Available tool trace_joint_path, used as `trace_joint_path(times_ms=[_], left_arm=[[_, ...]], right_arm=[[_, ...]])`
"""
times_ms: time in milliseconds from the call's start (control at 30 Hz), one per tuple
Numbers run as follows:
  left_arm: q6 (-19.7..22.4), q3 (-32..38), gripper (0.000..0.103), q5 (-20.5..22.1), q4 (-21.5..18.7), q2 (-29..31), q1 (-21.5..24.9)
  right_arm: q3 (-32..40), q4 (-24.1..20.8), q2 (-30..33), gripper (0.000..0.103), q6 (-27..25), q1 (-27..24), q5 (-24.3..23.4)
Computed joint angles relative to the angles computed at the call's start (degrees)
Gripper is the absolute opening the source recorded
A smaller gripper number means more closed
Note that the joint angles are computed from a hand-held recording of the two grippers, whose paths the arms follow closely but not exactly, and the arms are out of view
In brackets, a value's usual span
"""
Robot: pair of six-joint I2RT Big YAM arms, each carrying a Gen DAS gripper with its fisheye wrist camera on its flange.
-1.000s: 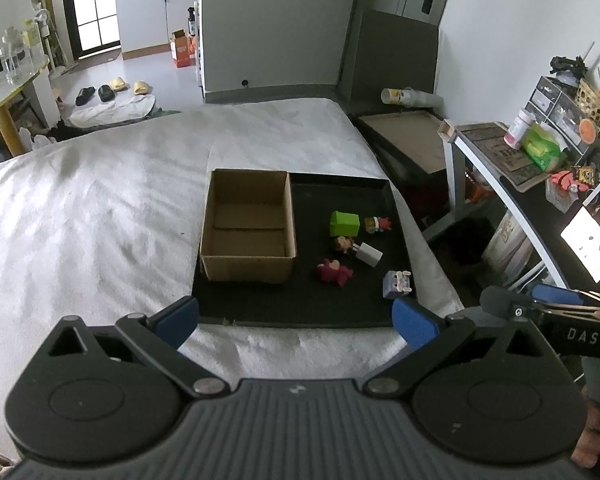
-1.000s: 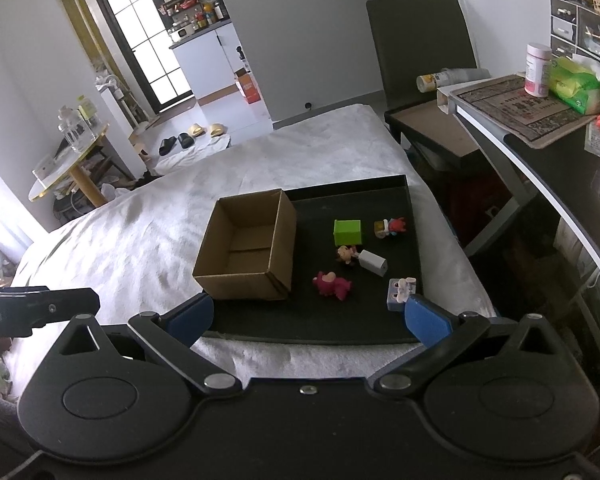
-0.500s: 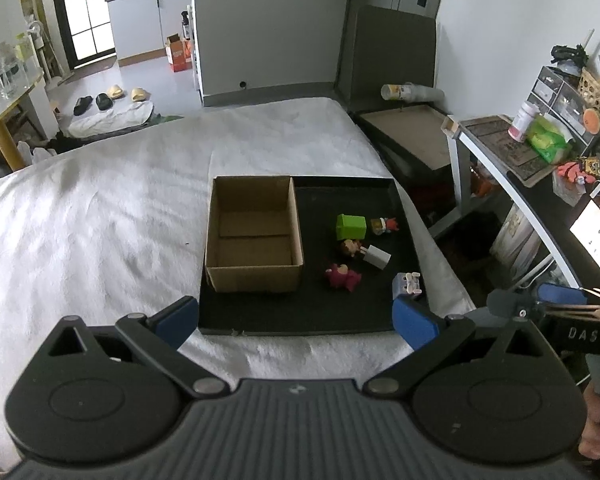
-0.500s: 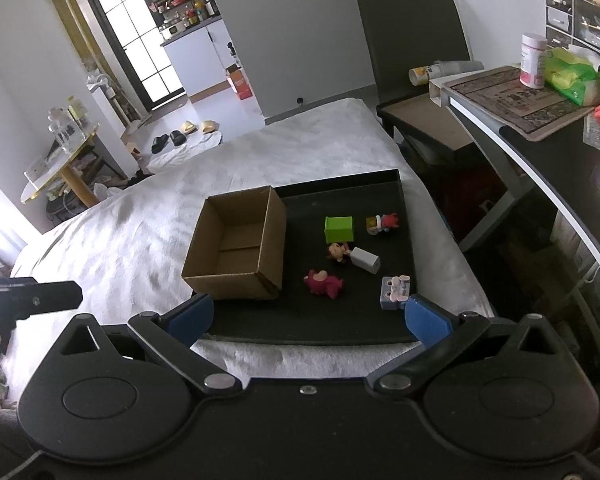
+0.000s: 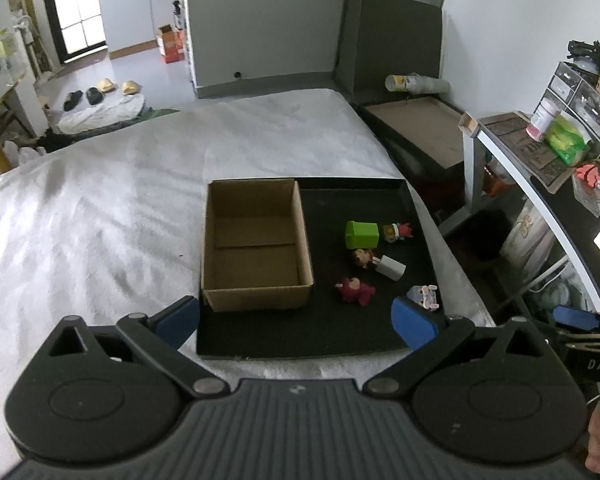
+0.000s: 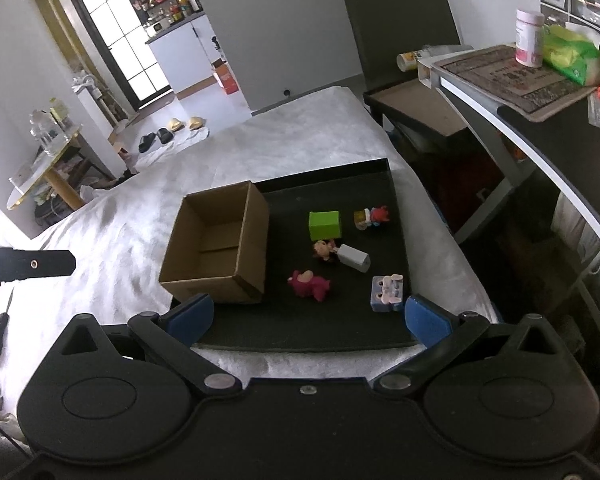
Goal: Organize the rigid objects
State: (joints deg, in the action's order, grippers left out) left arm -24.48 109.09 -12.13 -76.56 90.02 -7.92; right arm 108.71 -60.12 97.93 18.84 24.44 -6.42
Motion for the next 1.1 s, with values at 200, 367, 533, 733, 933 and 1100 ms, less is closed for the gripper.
trace_joint_path(times_ms=[200,367,533,733,933,1100], left_arm=[[1.97,0.18,0.102,-0.13,2.78,2.07,1.82],[2.89,-0.99,0.102,1.24,5.81,2.73,3.71],[4.87,-2.22,0.102,4.52,8.73,3.66,5.76],[3.27,-4.45,0.101,6.21,11.34,4.83,8.04],[2.19,-5.37,0.1,7.22,12.37,5.77,10.45],[1.25,-7.27,0.1,7.37,14.16,6.01,12.13]], right_arm=[[-0.03,0.84,1.06,0.103,0.07,-0.36,0.33],[0.23,1.58,2.33,0.103,0.64,-0.43,0.47],[0.85,2.29,3.93,0.103,1.66,-0.45,1.05],[1.91,3.06,6.28,0.103,3.7,-0.75,1.36],[2.54,3.37,8.35,0.102,5.44,-1.18,2.03],[4.46,2.24,11.19,0.099,7.42,-1.81,0.56]])
